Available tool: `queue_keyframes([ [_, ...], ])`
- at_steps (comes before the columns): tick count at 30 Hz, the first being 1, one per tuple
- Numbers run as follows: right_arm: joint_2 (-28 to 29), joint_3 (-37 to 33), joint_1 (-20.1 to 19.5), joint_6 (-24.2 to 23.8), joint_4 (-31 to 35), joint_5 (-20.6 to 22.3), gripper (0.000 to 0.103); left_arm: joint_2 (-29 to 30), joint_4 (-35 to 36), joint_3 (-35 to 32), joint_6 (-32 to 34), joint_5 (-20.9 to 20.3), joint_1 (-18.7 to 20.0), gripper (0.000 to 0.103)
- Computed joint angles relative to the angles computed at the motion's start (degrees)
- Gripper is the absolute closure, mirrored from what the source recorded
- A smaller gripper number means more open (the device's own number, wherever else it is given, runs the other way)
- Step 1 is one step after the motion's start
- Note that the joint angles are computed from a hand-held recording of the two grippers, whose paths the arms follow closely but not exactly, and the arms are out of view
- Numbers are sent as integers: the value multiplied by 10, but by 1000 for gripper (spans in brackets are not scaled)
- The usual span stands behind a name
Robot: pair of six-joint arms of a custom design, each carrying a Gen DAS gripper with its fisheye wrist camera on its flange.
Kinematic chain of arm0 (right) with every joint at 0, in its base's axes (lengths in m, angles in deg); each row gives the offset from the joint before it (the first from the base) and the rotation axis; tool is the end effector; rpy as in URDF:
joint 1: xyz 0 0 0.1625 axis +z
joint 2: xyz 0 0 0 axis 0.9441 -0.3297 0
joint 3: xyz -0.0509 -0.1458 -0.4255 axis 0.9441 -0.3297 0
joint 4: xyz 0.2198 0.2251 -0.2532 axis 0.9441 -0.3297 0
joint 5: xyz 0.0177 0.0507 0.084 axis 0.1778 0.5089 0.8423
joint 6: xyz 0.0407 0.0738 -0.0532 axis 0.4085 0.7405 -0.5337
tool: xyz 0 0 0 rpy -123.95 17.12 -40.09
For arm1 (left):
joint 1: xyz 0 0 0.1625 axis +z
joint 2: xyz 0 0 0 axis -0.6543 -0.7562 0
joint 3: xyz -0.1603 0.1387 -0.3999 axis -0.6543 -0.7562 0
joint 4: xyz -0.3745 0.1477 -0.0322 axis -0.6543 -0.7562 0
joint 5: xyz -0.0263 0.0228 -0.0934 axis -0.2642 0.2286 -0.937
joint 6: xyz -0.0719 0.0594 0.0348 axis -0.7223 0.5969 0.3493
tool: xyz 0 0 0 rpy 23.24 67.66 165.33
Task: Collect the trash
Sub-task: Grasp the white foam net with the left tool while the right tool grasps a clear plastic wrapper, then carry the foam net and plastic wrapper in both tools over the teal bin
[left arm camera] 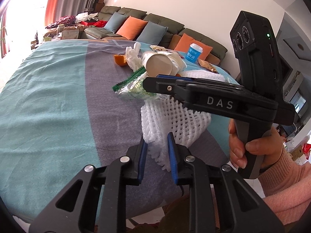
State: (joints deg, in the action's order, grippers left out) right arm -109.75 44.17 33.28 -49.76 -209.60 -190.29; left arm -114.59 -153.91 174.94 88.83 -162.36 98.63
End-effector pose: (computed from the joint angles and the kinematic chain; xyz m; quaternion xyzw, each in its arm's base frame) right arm 0.2437 -0.5553 0.0738 0.2570 -0.8993 0.3050 0.1793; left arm -0.1650 -0.5642 0.1289 0.3091 0.9179 -0.2302 0.0943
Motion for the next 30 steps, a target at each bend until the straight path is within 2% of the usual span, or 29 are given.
queue_keyframes([
  [11, -9, 6, -1, 5, -9, 27, 84, -15, -13, 20, 5, 21, -8, 84],
  [30, -21, 7, 2, 32, -23, 80, 85, -62, -51, 62, 1, 73, -17, 85],
])
